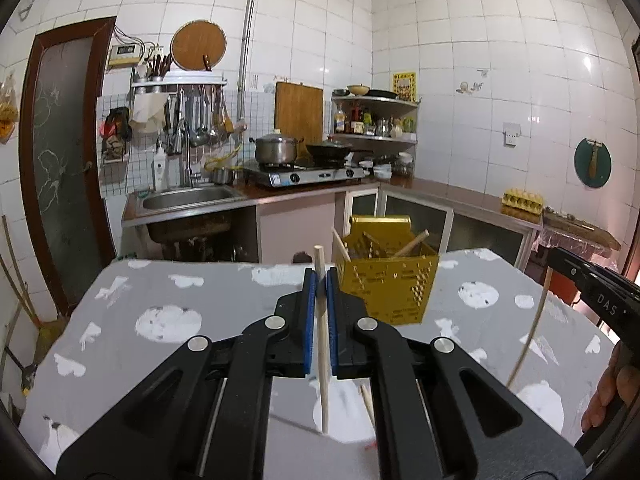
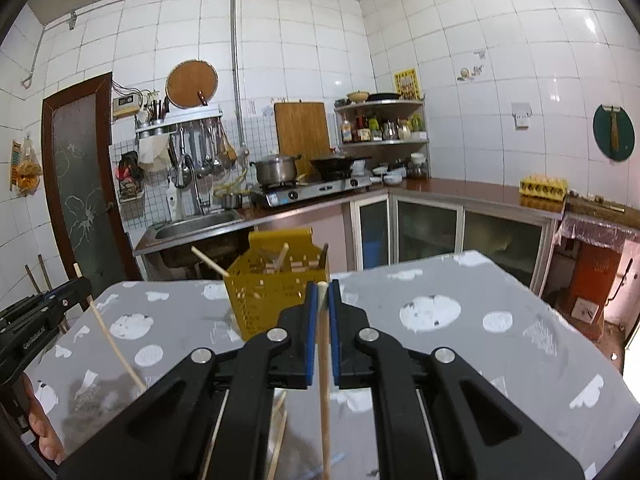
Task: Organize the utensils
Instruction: 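Lift the left tool's chopstick toward the yellow holder while the right tool carries its chopstick, then lower both chopsticks over the yellow holder while both tools open to drop them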
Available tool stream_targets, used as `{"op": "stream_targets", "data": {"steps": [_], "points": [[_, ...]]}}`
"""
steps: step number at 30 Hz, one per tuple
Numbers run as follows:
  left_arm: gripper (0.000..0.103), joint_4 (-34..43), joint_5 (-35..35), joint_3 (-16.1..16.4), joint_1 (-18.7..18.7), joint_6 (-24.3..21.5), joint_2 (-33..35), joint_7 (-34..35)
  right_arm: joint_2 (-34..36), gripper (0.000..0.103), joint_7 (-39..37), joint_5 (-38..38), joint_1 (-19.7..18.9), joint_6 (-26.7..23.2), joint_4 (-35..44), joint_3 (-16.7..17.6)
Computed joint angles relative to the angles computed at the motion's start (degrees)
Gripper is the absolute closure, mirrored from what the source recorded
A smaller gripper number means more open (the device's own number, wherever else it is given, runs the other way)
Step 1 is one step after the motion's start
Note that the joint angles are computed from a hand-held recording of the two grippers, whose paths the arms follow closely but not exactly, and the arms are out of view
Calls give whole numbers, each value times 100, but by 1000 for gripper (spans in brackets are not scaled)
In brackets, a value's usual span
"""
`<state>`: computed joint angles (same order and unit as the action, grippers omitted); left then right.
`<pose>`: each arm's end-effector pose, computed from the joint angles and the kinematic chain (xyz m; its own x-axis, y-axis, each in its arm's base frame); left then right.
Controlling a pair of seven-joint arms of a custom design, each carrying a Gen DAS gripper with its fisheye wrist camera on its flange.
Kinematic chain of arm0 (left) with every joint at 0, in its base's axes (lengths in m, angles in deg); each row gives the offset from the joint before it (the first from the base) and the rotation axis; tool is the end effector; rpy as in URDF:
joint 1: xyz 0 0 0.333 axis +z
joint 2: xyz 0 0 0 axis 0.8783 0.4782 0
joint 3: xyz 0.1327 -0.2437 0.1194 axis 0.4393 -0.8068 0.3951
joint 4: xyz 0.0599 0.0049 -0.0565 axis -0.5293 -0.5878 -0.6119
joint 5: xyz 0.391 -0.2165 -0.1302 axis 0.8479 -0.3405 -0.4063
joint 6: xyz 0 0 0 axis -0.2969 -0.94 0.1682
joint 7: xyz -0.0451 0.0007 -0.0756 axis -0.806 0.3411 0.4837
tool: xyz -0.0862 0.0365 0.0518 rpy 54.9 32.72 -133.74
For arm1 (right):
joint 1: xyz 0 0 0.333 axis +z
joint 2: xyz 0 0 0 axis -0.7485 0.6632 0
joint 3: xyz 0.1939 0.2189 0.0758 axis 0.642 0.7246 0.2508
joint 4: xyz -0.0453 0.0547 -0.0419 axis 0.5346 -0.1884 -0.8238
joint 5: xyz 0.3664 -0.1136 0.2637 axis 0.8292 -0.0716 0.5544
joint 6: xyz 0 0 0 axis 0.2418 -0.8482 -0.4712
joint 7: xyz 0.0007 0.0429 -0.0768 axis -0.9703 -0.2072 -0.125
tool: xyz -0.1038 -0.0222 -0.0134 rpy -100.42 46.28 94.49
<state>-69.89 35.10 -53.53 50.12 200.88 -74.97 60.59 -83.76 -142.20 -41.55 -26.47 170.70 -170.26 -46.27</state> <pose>0.5586 -0.2051 0.5152 -0.2888 -0.9566 0.0385 -0.2963 0.0511 -0.9537 0.5181 0.3530 0.5126 -0.1862 -0.9712 -0.1490 -0.2301 0.1905 -0.9543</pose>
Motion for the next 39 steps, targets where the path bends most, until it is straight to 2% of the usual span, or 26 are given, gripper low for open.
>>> {"op": "stream_targets", "data": {"steps": [4,7,11,16,18,19,21,22,25,26,29,33,35,39], "points": [[99,321,465,366,-247,-103,180,-465,119,97,-47,-82,-39,-1,245,-47],[99,555,734,456,-291,-170,307,-705,191,97,-129,-104,-52,37,393,-93],[99,871,775,299,-162,-211,466,-664,286,97,-284,-134,-73,122,599,-161],[99,1440,-145,-142,34,-214,736,313,435,97,-489,-188,-109,196,966,-247],[99,1879,-1140,-120,-182,-208,964,1330,521,97,-578,-235,-119,187,1159,-287],[99,2162,-1509,24,-387,-238,1116,1674,572,97,-586,-261,-119,190,1257,-306],[99,2535,-1638,220,-592,-380,1322,1733,688,97,-572,-327,-129,232,1485,-371],[99,2815,-1719,527,-895,-472,1484,1753,755,97,-587,-335,-141,276,1610,-413],[99,3509,-1714,1816,-2075,-688,1944,1535,989,97,-598,-336,-169,486,2023,-555],[99,3702,-1640,2093,-2310,-738,2090,1393,1061,97,-588,-361,-162,514,2138,-593],[99,4324,-1409,2382,-2470,-879,2554,1033,1316,97,-611,-461,-133,597,2518,-720],[99,5028,-1097,2354,-2322,-972,3115,705,1738,97,-691,-434,-85,798,2998,-939],[99,5404,-903,2591,-2428,-1034,3470,487,1924,97,-632,-436,-56,916,3198,-1066],[99,5921,-612,2657,-2340,-1196,3948,134,2261,97,-524,-398,2,1186,3550,-1294]]}}
